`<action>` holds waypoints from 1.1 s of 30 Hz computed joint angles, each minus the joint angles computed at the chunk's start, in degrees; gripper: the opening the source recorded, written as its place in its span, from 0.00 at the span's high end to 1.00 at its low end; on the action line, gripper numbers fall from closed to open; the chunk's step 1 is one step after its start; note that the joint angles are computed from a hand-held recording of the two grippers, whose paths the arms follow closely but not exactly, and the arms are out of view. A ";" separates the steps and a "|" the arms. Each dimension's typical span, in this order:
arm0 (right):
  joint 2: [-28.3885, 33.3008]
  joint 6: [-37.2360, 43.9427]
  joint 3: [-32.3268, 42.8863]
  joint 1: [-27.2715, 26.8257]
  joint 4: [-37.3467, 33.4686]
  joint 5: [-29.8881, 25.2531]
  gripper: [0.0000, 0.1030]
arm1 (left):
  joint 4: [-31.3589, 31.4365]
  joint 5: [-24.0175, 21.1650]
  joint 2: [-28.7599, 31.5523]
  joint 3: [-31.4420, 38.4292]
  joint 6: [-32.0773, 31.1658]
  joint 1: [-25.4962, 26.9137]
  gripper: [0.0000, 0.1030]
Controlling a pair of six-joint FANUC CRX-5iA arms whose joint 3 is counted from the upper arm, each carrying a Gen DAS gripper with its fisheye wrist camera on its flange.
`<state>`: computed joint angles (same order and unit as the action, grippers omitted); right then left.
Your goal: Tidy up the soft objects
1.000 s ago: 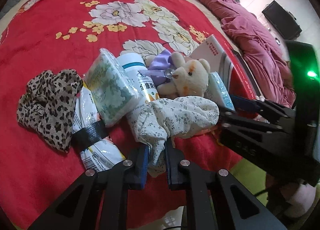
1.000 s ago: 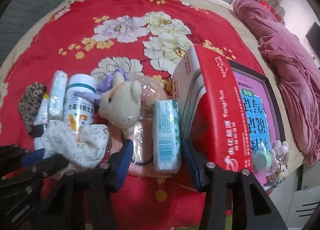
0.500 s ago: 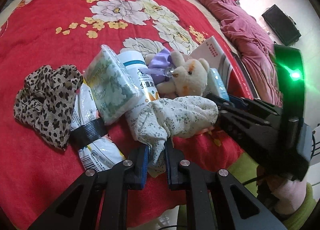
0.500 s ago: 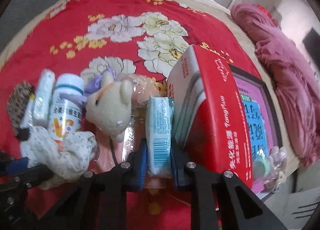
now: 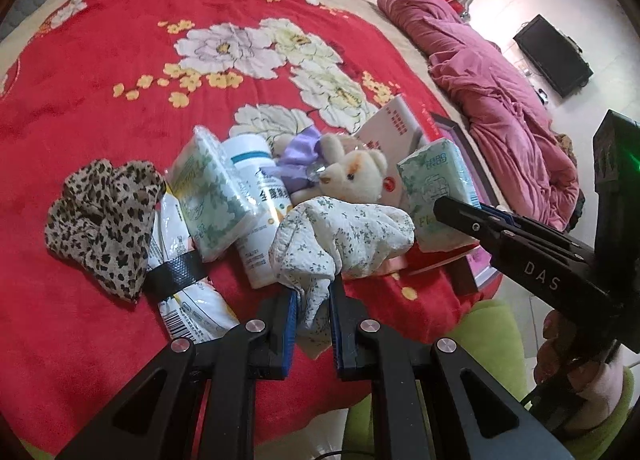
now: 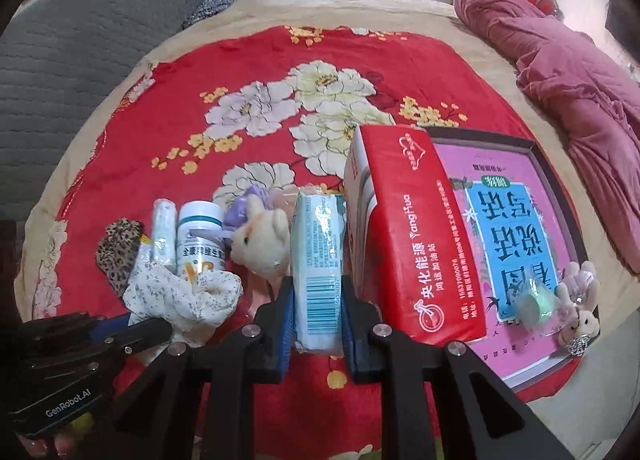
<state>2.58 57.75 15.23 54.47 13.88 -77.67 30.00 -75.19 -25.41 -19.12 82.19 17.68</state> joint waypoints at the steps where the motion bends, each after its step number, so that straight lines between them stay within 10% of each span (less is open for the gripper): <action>1: -0.30 -0.09 0.03 0.07 -0.02 0.18 0.80 | -0.06 -0.02 -0.18 0.37 0.13 -0.11 0.86; 33: -13.14 -4.40 -4.08 -2.58 3.97 3.32 0.80 | -7.60 1.99 4.29 17.26 8.25 -14.81 0.86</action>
